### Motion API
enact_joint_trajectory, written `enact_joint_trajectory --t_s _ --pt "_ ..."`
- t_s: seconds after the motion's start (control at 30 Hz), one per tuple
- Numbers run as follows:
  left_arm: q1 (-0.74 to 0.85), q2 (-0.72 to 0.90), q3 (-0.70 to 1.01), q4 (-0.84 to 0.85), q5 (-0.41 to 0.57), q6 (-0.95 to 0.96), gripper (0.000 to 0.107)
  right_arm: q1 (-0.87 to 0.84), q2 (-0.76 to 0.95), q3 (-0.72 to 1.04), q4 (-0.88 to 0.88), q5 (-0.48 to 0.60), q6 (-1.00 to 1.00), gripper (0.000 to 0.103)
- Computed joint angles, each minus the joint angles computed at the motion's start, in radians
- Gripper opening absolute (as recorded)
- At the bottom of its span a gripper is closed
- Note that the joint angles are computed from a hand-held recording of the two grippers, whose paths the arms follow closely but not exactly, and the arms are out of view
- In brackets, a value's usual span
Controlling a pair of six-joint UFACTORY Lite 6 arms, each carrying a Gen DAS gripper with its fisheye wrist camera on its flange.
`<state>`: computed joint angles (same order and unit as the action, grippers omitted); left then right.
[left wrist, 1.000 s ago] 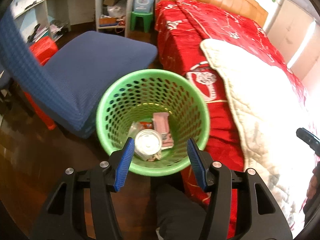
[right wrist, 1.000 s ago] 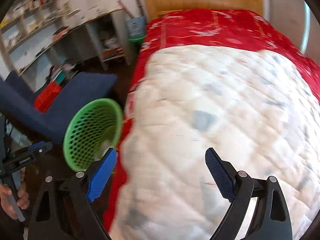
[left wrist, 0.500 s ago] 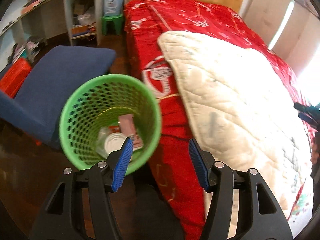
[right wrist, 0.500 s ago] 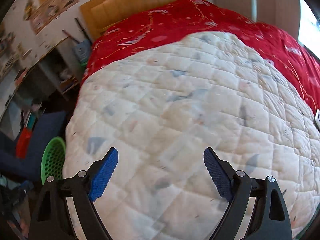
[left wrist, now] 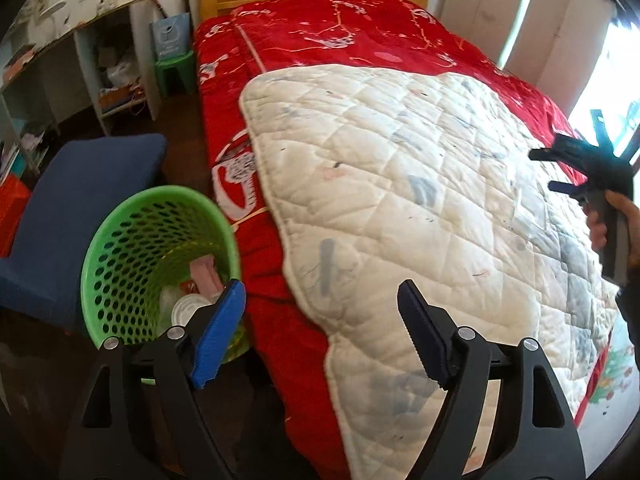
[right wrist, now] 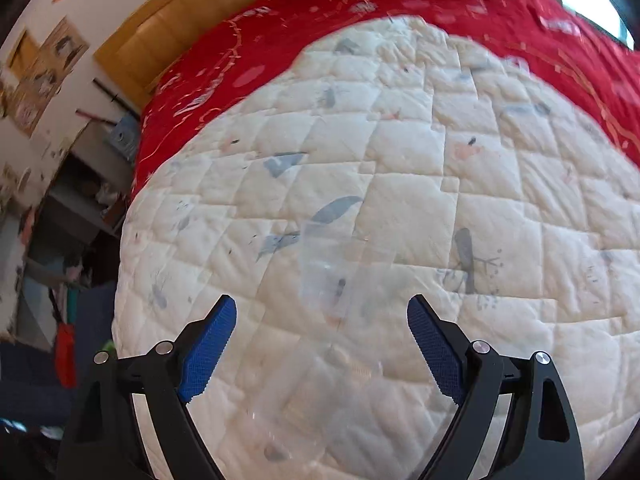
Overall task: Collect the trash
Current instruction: 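Return the right gripper to the bed and grasp the clear plastic cup, then grasp the clear rectangular lid with the left gripper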
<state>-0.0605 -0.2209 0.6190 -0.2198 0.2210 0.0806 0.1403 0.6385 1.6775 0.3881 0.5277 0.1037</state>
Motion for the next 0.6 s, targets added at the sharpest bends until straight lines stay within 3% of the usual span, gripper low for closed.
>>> enact_joint_trajectory --t_s 0.17,0.47,0.6 --pt "-0.054 0.071 0.059 0.097 -0.016 -0.116 0.079 -0.057 0.122 0.119 0.124 0.043 -0.028 0.081" --pt "-0.185 0.191 0.157 0.306 -0.025 -0.354 0.079 -0.077 0.247 0.247 0.182 0.069 -0.033 0.06" --pt "-0.246 0.256 0.232 0.214 -0.022 -0.261 0.079 -0.079 0.183 0.168 0.192 0.032 -0.066 0.059"
